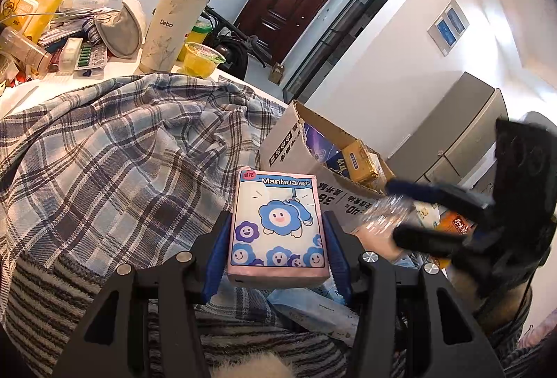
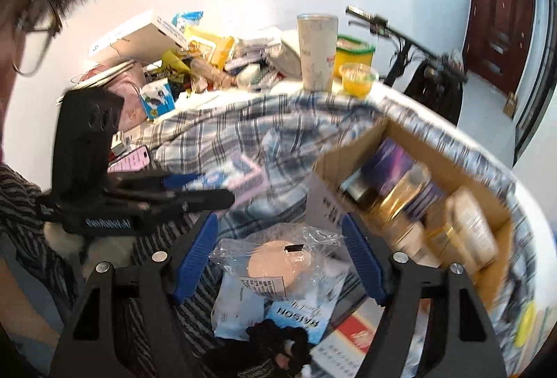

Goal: Organize objects
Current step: 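Lift the bagged sponge with the right tool toward the cardboard box while the left tool holds the pink pack, then lower the bagged sponge into the cardboard box and open the right tool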

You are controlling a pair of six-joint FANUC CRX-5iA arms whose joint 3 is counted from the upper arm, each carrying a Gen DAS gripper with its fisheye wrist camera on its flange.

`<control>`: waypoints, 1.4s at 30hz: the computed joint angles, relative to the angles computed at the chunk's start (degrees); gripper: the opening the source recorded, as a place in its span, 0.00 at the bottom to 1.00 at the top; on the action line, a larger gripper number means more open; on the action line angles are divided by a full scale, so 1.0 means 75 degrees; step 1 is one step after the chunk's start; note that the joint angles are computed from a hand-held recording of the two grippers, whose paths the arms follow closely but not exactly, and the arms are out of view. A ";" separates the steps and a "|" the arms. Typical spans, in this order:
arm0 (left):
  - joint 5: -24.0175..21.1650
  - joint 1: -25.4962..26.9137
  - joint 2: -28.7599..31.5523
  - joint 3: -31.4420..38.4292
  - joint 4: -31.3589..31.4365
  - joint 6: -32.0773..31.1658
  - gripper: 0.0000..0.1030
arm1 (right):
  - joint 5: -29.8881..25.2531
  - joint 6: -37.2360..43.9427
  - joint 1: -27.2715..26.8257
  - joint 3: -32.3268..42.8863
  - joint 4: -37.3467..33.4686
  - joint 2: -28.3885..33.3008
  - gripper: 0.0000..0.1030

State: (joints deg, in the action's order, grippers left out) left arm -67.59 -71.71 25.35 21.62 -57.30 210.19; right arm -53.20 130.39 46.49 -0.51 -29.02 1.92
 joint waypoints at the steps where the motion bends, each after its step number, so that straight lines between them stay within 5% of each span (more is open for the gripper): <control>1: 0.0004 -0.0001 -0.0002 -0.0004 0.0003 -0.0005 0.51 | 0.0042 0.0072 0.0013 0.0057 0.0028 -0.0039 0.71; 7: 0.0030 -0.0019 -0.0023 -0.0033 -0.0026 -0.0002 0.51 | 0.0298 0.0875 -0.0151 0.0674 -0.0290 0.0011 0.71; 15: 0.0016 -0.0019 -0.0019 -0.0016 -0.0034 -0.0033 0.51 | -0.0179 0.0992 -0.0345 0.2050 -0.0494 0.1102 0.71; 37: 0.0072 -0.0042 -0.0023 -0.0015 -0.0091 -0.0093 0.51 | 0.0189 0.0153 0.0065 0.1831 0.0726 0.1854 0.71; 39: 0.0068 -0.0048 -0.0022 -0.0010 -0.0105 -0.0093 0.51 | 0.0332 0.0046 0.0148 0.1665 0.0947 0.1730 0.73; 42: 0.0069 -0.0045 -0.0005 0.0018 -0.0112 -0.0142 0.51 | 0.0447 0.0266 0.0002 0.1577 0.0542 0.1476 0.90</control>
